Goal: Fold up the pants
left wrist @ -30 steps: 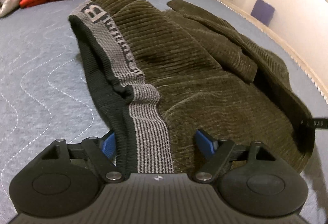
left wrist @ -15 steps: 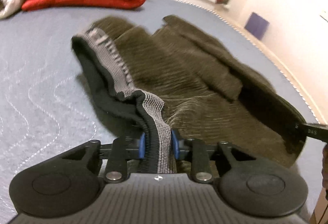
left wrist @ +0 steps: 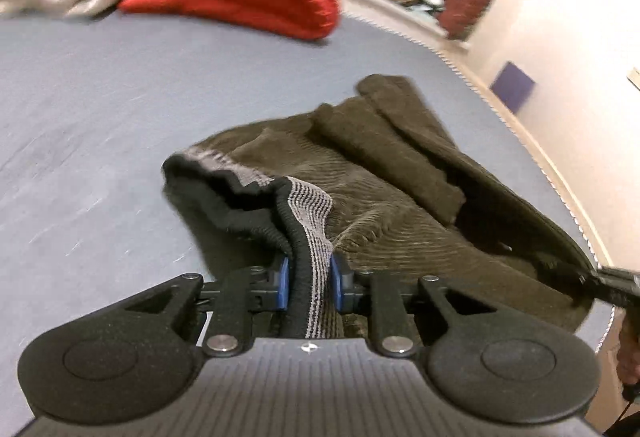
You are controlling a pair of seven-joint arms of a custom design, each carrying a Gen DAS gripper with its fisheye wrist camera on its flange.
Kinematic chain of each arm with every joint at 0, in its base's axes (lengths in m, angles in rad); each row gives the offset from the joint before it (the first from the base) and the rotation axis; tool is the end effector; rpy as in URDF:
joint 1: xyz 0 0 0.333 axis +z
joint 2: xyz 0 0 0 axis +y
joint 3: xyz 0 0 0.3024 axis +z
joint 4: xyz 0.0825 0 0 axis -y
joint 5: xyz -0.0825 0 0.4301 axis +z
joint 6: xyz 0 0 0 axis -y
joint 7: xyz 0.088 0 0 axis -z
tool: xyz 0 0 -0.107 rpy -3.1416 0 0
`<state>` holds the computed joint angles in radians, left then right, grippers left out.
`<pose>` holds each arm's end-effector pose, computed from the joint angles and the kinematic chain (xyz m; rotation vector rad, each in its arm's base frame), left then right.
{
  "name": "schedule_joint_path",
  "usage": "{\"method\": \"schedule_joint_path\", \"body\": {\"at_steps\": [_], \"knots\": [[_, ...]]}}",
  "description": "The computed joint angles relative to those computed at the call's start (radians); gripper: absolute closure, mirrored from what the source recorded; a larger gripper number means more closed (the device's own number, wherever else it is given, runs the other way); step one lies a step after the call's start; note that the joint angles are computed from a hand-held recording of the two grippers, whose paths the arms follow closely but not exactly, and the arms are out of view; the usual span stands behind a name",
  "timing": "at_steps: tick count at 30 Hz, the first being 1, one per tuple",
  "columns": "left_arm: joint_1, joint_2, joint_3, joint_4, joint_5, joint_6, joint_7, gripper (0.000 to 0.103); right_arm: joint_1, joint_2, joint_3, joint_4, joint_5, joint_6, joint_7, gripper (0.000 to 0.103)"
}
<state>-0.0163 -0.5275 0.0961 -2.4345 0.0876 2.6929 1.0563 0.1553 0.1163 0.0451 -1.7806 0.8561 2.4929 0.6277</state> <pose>0.4890 0.0407 0.5572 -2.2315 1.2670 -0.8832 0.6705 0.1308 0.5233 -2.0008 1.0590 -0.2701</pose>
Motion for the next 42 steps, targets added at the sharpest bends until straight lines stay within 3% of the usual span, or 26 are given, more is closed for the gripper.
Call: {"method": "schedule_joint_path", "body": {"at_steps": [5,8,11,13,14,16,19,23,26,30,34,40,42], "knots": [[-0.008,-0.174,0.053,-0.089,-0.045,-0.14,0.049,0.081,0.001,-0.158,-0.017,-0.137,0.032,-0.143,-0.147,0.092],[0.001,-0.195,0.051,-0.089,-0.043,-0.254,0.067,0.08,0.011,-0.215,-0.036,-0.194,0.0,-0.212,-0.223,0.092],[0.025,-0.125,0.016,-0.041,-0.016,-0.368,0.055,0.075,0.017,-0.231,-0.043,-0.214,-0.113,-0.307,-0.314,0.091],[0.065,-0.085,-0.037,-0.009,0.054,-0.419,0.018,0.069,0.023,-0.234,-0.036,-0.23,-0.164,-0.283,-0.345,0.086],[0.077,-0.073,-0.055,0.005,0.085,-0.42,0.003,0.056,0.026,-0.233,-0.035,-0.232,-0.162,-0.256,-0.345,0.083],[0.115,-0.064,-0.11,0.033,0.186,-0.406,-0.057,0.052,0.028,-0.219,-0.044,-0.205,-0.112,-0.232,-0.341,0.075],[0.135,-0.068,-0.168,0.055,0.319,-0.357,-0.142,0.038,0.027,-0.198,-0.049,-0.154,-0.013,-0.189,-0.304,0.054],[0.083,-0.057,-0.153,0.062,0.326,-0.282,-0.18,0.036,0.038,-0.141,-0.032,-0.075,0.041,-0.101,-0.227,0.044],[0.043,-0.004,-0.144,0.096,0.302,-0.252,-0.162,0.037,0.056,-0.073,-0.007,-0.003,0.04,-0.062,-0.151,0.041],[0.027,0.049,-0.158,0.127,0.308,-0.191,-0.165,0.037,0.093,0.056,0.045,0.109,-0.121,0.026,0.032,0.039],[0.026,0.08,-0.177,0.156,0.325,-0.179,-0.197,0.037,0.137,0.088,0.044,0.1,-0.207,0.067,0.116,0.035],[0.021,0.131,-0.171,0.197,0.323,-0.172,-0.212,0.037,0.191,0.233,0.019,0.258,-0.451,0.032,0.323,0.036],[0.018,0.134,-0.168,0.201,0.316,-0.168,-0.208,0.037,0.197,0.262,0.018,0.282,-0.497,0.019,0.32,0.045]]}}
